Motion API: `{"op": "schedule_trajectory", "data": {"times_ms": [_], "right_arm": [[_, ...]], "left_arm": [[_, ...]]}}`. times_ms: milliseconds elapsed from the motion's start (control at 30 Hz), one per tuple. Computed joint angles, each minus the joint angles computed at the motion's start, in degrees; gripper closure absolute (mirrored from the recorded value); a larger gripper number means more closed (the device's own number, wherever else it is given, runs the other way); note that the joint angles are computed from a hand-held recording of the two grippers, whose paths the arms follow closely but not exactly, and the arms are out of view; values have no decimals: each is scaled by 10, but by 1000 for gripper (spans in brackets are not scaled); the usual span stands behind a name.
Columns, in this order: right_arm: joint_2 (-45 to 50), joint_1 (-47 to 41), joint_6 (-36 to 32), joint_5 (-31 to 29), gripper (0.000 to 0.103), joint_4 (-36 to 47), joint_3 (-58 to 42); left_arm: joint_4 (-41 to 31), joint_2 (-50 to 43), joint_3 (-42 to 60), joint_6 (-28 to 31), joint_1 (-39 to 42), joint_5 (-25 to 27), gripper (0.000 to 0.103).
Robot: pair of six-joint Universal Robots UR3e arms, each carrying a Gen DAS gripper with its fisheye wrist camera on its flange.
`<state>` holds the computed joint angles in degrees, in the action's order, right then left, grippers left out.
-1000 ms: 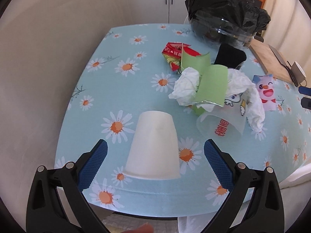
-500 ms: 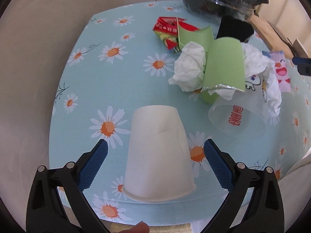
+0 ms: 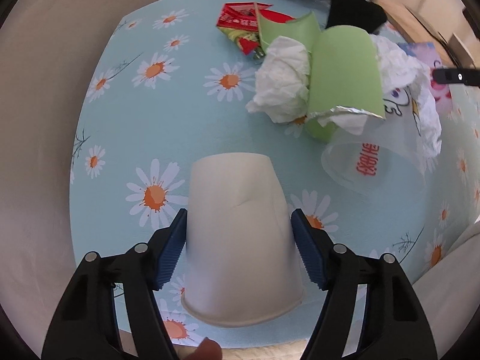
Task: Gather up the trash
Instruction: 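Grasp the white paper cup with the left tool while the right tool grasps the pink juice box, then carry both items over the black bin and open both tools to drop them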
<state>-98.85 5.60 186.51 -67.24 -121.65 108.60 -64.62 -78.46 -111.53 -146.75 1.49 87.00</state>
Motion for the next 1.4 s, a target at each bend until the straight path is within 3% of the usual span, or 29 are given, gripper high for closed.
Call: {"op": "schedule_trajectory", "data": {"times_ms": [833, 1100, 1400], "right_arm": [[-199, -45, -32, -41, 97, 97, 62], [-290, -103, -55, -37, 97, 161, 65], [-347, -194, -117, -14, 97, 262, 0]], "left_arm": [[-47, 28, 118, -10, -36, 8, 34], [-41, 15, 173, -20, -73, -2, 34], [-23, -51, 265, -34, -117, -8, 33]]}}
